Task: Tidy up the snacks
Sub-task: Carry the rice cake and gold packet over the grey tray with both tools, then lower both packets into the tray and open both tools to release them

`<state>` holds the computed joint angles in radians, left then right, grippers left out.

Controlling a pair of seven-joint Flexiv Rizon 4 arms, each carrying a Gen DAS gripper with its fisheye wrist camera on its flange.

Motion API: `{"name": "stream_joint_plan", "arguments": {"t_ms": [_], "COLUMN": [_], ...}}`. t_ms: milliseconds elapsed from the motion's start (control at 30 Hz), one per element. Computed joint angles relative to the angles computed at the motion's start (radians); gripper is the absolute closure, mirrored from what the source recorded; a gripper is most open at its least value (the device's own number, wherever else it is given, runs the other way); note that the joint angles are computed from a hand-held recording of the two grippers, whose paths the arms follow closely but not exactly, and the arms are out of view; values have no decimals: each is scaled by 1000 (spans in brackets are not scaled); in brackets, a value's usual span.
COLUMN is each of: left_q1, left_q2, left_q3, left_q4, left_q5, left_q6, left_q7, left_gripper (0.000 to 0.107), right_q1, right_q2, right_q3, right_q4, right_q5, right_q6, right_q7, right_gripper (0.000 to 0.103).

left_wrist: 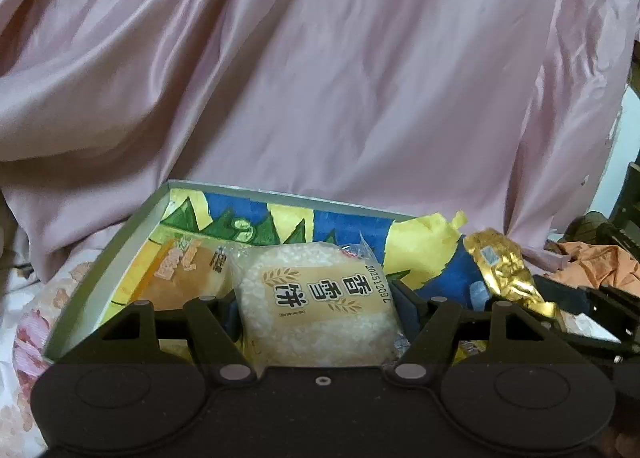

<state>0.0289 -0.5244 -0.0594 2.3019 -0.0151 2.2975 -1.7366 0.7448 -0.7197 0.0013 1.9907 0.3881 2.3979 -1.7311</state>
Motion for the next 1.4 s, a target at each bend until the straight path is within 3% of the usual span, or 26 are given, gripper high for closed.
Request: {"name": "stream_joint_plan", "arguments": {"t_ms": [767, 967, 1100, 1267, 1400], "left_q1": [-9, 24, 18, -8, -22], "left_q2": [-17, -5, 11, 30, 57], "left_q3": [-1, -26, -21, 5, 26], "left_q4": [-19, -10, 4, 39, 83], "left_q5": [-26, 0, -1, -13, -19], "left_q6": [-42, -54, -54, 19, 79], "left_q7": [-20, -59, -79, -88, -85], "left_gripper": [34, 25, 16, 5, 5], "right_q1": [74, 90, 97, 93, 89], "right_q2": [-18, -23, -27, -20, -14], "right_q3": [-50, -59, -57, -35, -11], "right_q4": [-7, -9, -9, -3, 4], "right_q5": [50, 73, 89, 109, 135], "right_q6": [-77, -74, -36, 24, 75], "right_q7": [-25, -32, -49, -70, -87], "right_gripper": [47, 45, 33, 19, 8]}}
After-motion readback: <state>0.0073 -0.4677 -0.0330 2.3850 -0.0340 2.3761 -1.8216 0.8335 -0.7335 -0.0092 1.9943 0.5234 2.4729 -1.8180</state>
